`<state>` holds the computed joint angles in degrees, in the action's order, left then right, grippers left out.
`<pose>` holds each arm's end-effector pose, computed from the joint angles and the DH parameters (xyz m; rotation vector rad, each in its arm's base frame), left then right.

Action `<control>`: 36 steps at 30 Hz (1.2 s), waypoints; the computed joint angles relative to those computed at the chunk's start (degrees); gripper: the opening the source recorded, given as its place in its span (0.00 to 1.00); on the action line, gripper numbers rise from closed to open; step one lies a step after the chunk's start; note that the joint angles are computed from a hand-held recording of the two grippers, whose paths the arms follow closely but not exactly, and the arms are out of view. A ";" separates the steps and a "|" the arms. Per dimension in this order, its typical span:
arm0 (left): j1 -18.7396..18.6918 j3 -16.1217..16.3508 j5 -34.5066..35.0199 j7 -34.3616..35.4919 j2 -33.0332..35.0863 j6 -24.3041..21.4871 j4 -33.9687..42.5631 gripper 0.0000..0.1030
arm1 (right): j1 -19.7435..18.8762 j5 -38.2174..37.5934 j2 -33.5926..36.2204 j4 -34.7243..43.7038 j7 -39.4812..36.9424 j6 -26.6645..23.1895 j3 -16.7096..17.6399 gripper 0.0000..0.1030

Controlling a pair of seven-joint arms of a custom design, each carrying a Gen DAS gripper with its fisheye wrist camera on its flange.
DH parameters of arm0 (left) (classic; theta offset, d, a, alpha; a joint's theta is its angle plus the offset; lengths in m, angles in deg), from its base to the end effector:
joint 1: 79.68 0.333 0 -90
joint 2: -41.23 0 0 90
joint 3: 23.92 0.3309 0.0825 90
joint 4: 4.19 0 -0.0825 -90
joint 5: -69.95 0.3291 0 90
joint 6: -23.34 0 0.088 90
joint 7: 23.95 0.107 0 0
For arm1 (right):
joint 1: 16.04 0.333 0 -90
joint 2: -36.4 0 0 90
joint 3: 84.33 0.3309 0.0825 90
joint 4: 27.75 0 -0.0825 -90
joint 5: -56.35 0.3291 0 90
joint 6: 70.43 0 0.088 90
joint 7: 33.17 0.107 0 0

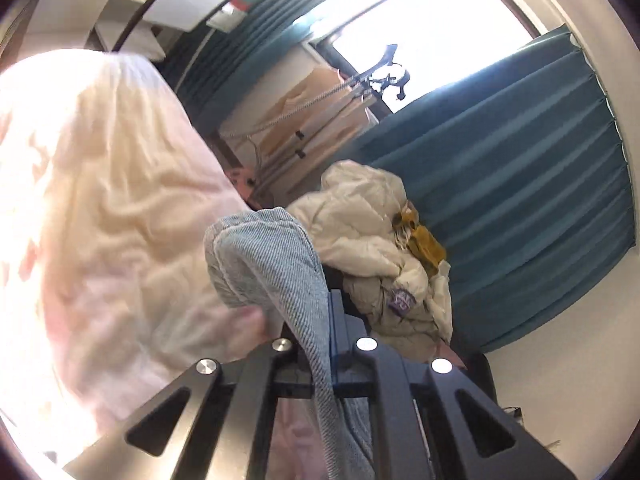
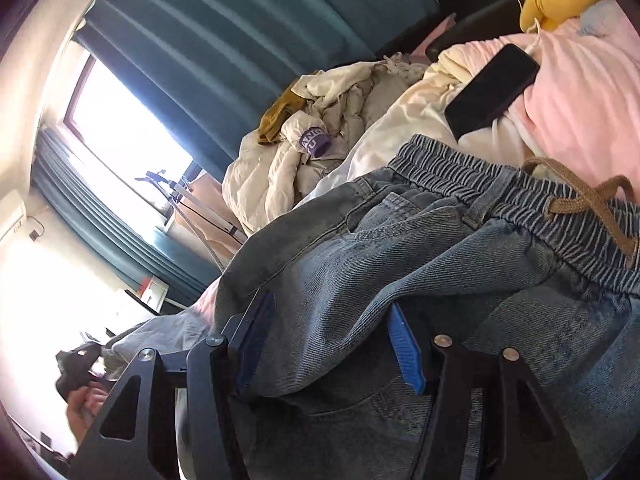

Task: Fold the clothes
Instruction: 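Lift the leg cuff with the left gripper and fold it over the other leg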

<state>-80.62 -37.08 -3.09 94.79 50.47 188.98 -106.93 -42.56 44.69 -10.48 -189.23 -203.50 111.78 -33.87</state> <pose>0.5906 -0.0797 0.5689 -2.1523 1.4371 -1.6565 0.2940 0.1972 0.4841 -0.6090 2.0249 -0.5266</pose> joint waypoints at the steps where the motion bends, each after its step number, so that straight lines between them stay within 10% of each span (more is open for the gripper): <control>1: 0.37 0.92 2.23 -0.94 -0.66 0.62 0.11 0.03 | -0.01 -0.30 -0.21 0.52 -0.35 -0.99 0.15 0.56; 9: 6.35 6.51 16.57 -8.55 -3.14 2.76 1.14 0.03 | -1.12 -6.76 -2.90 6.55 0.11 -15.28 2.43 0.56; 24: 17.75 7.85 20.80 -14.86 2.38 2.97 0.56 0.03 | -2.05 -18.67 6.12 12.04 5.13 -20.50 3.33 0.56; 30: 24.21 4.10 6.11 -2.80 3.71 -1.74 -1.56 0.03 | -0.64 -22.34 11.58 14.24 6.55 -23.77 2.90 0.56; 36: 27.40 7.54 -10.83 6.10 1.77 -16.14 -5.99 0.15 | 1.66 -26.41 13.69 14.91 9.48 -25.10 1.22 0.56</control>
